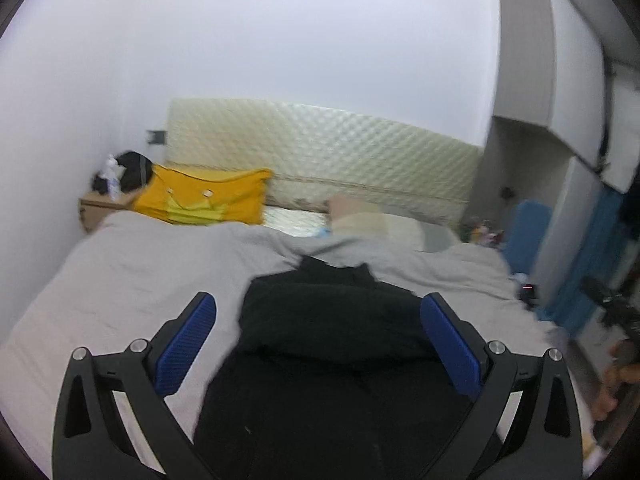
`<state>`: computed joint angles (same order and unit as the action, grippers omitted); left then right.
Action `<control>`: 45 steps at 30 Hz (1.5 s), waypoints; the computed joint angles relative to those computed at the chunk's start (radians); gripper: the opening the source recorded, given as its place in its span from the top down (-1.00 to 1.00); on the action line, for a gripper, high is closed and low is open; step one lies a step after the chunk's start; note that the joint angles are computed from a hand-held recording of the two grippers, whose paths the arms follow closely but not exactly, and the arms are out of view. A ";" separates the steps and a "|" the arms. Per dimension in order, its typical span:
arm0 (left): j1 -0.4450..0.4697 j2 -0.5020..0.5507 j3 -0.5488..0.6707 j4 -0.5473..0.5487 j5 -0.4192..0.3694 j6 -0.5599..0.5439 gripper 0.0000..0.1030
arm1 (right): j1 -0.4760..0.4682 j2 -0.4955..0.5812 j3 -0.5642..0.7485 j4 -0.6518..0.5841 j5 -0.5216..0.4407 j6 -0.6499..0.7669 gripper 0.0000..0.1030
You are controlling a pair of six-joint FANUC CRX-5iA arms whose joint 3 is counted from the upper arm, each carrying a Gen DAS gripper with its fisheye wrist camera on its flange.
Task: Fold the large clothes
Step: 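Grasp the black jacket's hem with both tools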
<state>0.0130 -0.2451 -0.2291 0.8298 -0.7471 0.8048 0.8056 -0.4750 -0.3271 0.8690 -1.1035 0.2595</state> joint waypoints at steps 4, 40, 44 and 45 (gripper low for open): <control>0.089 -0.040 -0.029 0.008 -0.155 -0.024 -0.98 | 0.102 -0.048 -0.012 -0.031 -0.071 -0.045 -0.78; 0.190 0.306 -0.048 -0.386 -0.361 0.354 -0.98 | -0.256 -0.375 -0.490 -0.688 0.089 -0.258 -0.79; 0.196 0.326 -0.041 -0.399 -0.371 0.396 -0.98 | -0.438 -0.306 -0.448 -0.937 0.138 -0.061 -0.79; 0.197 0.331 -0.037 -0.411 -0.369 0.412 -0.98 | -0.473 -0.279 -0.433 -0.988 0.139 -0.010 -0.79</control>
